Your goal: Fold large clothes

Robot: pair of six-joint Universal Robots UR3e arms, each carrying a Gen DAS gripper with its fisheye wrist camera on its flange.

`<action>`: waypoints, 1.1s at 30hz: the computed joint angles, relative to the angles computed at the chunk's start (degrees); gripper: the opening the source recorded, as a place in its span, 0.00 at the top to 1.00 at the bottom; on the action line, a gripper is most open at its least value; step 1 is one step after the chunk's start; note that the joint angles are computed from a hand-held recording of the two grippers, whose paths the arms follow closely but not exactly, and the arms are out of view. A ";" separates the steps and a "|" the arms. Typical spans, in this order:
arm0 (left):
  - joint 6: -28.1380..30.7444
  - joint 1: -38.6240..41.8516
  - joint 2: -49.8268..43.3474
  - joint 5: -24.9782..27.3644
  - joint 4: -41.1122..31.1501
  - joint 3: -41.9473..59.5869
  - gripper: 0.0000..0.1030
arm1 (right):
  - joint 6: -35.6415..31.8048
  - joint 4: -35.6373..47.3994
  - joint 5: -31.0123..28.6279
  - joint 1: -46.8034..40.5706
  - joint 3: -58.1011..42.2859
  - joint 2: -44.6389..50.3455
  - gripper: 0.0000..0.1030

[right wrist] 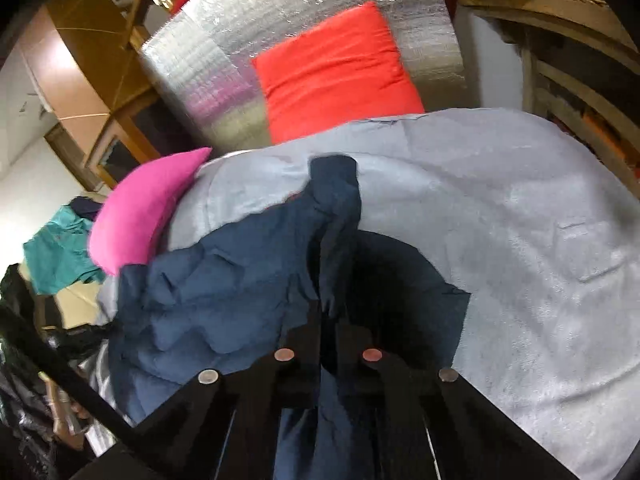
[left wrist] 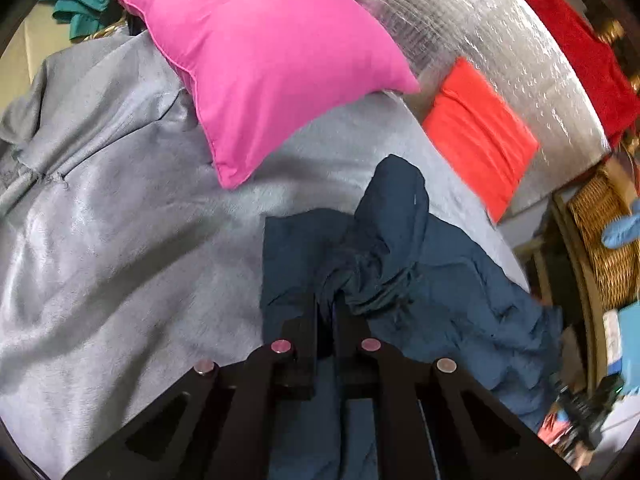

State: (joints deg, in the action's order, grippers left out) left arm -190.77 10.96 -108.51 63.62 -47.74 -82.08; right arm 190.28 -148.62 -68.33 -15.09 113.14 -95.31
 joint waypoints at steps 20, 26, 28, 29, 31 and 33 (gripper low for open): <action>-1.74 -11.79 1.12 24.38 2.39 -0.55 0.33 | -1.10 2.17 -1.76 0.99 1.95 -0.33 0.24; 0.97 -7.26 13.03 17.96 -1.38 -12.52 0.32 | 0.00 7.41 1.19 -1.94 11.31 -16.73 0.24; 1.43 -6.80 16.88 17.69 -1.12 -16.44 0.32 | -0.33 10.97 1.89 -2.52 14.39 -22.31 0.24; 1.14 -6.82 19.21 17.74 -1.06 -18.45 0.32 | -0.74 12.38 2.31 -2.90 15.99 -24.91 0.24; 0.43 -6.85 22.77 18.30 -0.74 -22.06 0.30 | -0.27 16.59 1.42 -2.74 18.56 -31.50 0.24; 0.32 -6.30 23.97 18.53 1.30 -25.60 0.28 | -0.89 21.49 2.29 -4.48 20.44 -36.75 0.24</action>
State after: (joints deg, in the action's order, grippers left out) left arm -190.45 4.66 -84.54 82.15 -46.44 -107.69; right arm 189.39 -127.13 -66.04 -19.57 133.59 -132.07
